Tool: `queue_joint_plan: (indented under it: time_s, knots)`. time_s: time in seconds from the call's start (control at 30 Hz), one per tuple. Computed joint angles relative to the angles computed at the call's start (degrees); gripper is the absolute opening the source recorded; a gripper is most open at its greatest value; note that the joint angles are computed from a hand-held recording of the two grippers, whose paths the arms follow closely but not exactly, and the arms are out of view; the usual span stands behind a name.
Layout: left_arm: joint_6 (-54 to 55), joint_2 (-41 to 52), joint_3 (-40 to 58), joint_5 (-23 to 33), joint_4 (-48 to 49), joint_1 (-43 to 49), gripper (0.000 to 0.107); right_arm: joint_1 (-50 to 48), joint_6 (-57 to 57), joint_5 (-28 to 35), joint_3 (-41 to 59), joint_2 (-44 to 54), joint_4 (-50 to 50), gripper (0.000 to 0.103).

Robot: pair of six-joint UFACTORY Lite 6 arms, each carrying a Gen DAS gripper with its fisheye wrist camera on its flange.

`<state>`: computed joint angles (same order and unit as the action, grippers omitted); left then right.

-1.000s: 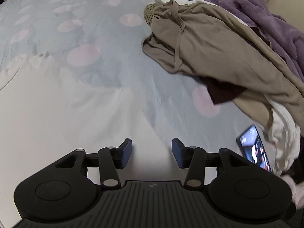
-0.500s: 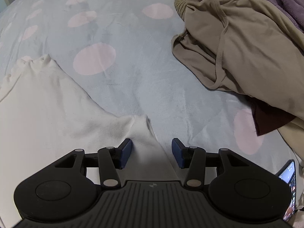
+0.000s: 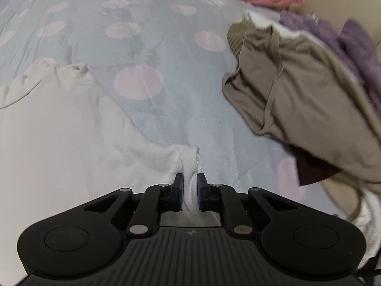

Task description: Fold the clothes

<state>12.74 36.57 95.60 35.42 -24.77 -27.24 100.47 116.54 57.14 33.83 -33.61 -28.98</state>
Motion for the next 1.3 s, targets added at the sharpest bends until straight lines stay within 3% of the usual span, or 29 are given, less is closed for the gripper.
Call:
queue_joint_plan:
  time_s: [0.2, 0.3, 0.6, 0.87, 1.17, 1.3]
  knots:
    - [12.0, -6.2, -5.7, 3.0, -13.7, 7.0, 0.009, -3.2, -5.1, -2.2, 4.5, 2.9, -1.0, 0.010]
    - [18.4, -9.8, -9.9, 4.5, -19.3, 11.3, 0.009, -7.5, -9.3, -8.0, 6.0, 6.8, -0.5, 0.011]
    - [37.8, -15.5, -22.5, 8.8, -34.2, 25.8, 0.009, -13.1, -21.0, -17.0, 11.0, 16.2, 3.9, 0.011]
    - [50.0, -10.0, -24.5, 11.4, -41.0, 33.5, 0.009, -20.3, -35.0, -23.6, 13.8, 23.2, 13.1, 0.011]
    - [60.0, -3.6, -24.7, 13.8, -46.3, 36.9, 0.010, -23.9, -41.9, -28.1, 13.8, 27.0, 19.9, 0.011]
    - [60.6, -5.0, -26.3, 14.2, -46.5, 37.8, 0.021, -24.4, -43.4, -28.6, 15.1, 28.4, 21.0, 0.011]
